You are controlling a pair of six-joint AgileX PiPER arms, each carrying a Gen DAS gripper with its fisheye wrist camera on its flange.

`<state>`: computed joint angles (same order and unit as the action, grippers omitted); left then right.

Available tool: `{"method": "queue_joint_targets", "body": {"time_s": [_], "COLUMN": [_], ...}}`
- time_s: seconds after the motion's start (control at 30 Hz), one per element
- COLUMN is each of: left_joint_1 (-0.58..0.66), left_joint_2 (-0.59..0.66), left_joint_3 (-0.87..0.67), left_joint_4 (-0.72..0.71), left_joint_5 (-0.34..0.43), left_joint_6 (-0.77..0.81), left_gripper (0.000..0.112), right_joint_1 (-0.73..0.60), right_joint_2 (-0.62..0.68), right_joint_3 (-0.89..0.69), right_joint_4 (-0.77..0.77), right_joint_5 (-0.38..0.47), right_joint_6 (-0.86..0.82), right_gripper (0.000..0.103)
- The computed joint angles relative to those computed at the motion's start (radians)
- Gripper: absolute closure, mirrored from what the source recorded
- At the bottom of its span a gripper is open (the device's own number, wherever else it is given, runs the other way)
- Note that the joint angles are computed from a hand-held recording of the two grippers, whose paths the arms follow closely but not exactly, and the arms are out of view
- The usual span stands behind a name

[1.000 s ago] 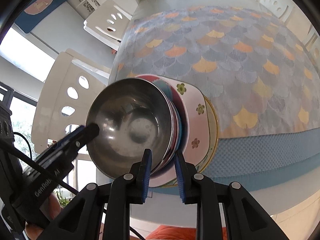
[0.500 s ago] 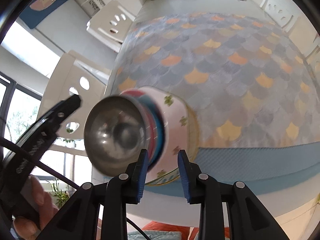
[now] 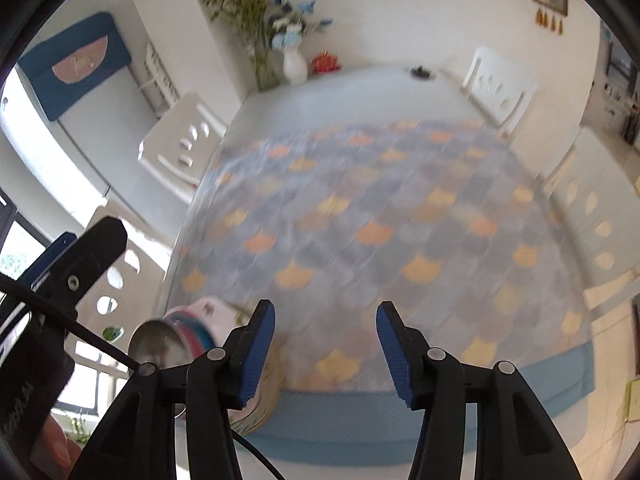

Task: Organize plates and bowls

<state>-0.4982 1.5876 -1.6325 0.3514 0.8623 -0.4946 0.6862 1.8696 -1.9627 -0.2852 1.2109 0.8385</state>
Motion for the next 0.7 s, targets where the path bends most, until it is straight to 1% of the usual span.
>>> {"method": "queue_joint_targets", "body": {"time_s": [0.07,0.1,0.13,0.2,0.27,0.33,0.43,0.53,0.63,0.7], "left_joint_1": [-0.034,-0.046,-0.061,-0.088,-0.125,-0.154,-0.165,-0.185,-0.214,-0.229], "left_joint_2": [0.02,0.029,0.045,0.066,0.097,0.14,0.196,0.289,0.337,0.373], "left_joint_3": [-0.049,-0.065,-0.098,-0.138,-0.184,-0.235,-0.289,-0.411,-0.455,-0.485], "left_joint_4": [0.049,0.064,0.074,0.085,0.121,0.156,0.162,0.202,0.248,0.248], "left_joint_5": [0.029,0.035,0.051,0.065,0.082,0.113,0.124,0.193,0.22,0.249], "left_joint_6": [-0.048,-0.064,-0.066,-0.053,-0.061,-0.085,-0.096,-0.091,-0.119,-0.125], "left_gripper": [0.045,0.043,0.039,0.037,0.031,0.027,0.026,0.026,0.026,0.026], "right_joint_1": [-0.018,-0.026,-0.035,-0.052,-0.066,-0.08,-0.127,-0.171,-0.22,-0.247], "right_joint_2": [-0.028,-0.037,-0.046,-0.06,-0.075,-0.086,-0.114,-0.136,-0.158,-0.163], "right_joint_3": [0.012,0.015,0.021,0.024,0.038,0.053,0.112,0.17,0.227,0.249], "right_joint_4": [-0.025,-0.033,-0.039,-0.061,-0.079,-0.098,-0.102,-0.105,-0.104,-0.095], "right_joint_5": [-0.008,-0.011,-0.017,-0.026,-0.04,-0.045,-0.076,-0.107,-0.148,-0.166], "right_joint_6": [-0.018,-0.028,-0.039,-0.067,-0.095,-0.112,-0.138,-0.144,-0.15,-0.161], "right_gripper": [0.052,0.052,0.052,0.051,0.051,0.051,0.048,0.046,0.046,0.046]}}
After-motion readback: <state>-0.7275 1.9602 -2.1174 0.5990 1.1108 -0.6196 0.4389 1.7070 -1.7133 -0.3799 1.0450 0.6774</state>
